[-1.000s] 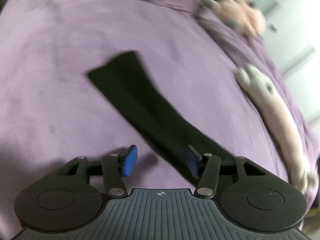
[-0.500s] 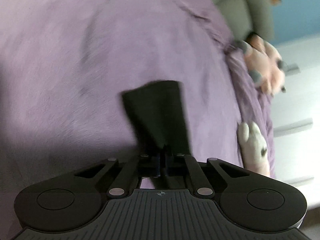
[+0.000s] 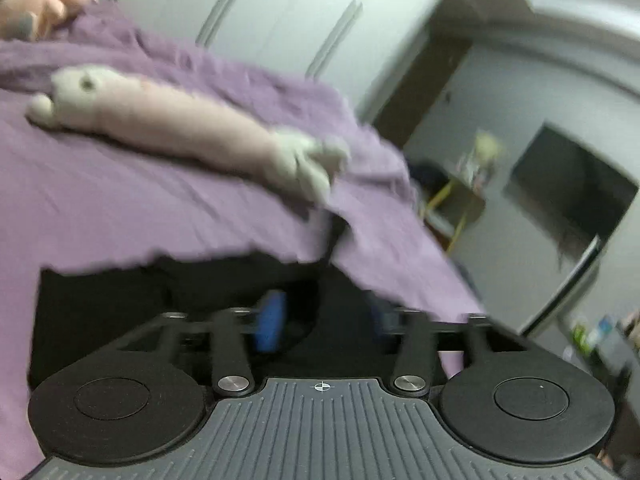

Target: Fold small clothes

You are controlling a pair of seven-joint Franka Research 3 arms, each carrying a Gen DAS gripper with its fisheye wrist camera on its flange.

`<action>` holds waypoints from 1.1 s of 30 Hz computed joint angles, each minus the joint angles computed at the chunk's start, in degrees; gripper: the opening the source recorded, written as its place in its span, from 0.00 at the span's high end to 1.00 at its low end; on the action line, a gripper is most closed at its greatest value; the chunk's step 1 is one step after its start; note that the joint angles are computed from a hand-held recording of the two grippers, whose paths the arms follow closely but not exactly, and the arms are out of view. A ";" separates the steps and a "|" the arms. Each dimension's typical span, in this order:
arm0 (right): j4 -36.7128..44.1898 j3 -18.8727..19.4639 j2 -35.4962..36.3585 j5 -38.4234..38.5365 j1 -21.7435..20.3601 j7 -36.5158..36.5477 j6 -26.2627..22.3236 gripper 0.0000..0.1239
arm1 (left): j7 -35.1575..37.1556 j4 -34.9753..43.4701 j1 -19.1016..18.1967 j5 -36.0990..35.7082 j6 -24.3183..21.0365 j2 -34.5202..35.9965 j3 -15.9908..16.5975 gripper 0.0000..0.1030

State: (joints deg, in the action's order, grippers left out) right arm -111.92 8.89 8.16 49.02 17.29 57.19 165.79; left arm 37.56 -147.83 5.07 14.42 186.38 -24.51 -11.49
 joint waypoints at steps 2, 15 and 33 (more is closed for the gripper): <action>1.59 0.11 0.96 0.79 -0.55 -1.25 -2.13 0.83 | -1.74 0.29 -0.22 -0.84 -3.17 1.40 -1.59 0.44; 33.57 1.67 25.40 -6.34 2.92 12.15 -21.54 0.62 | -22.02 -7.56 7.07 7.50 -26.68 -11.09 -8.35 0.39; 29.23 10.63 20.83 4.46 -2.75 -8.06 0.45 0.90 | -26.93 0.28 2.71 21.60 -33.43 -1.40 -3.15 0.38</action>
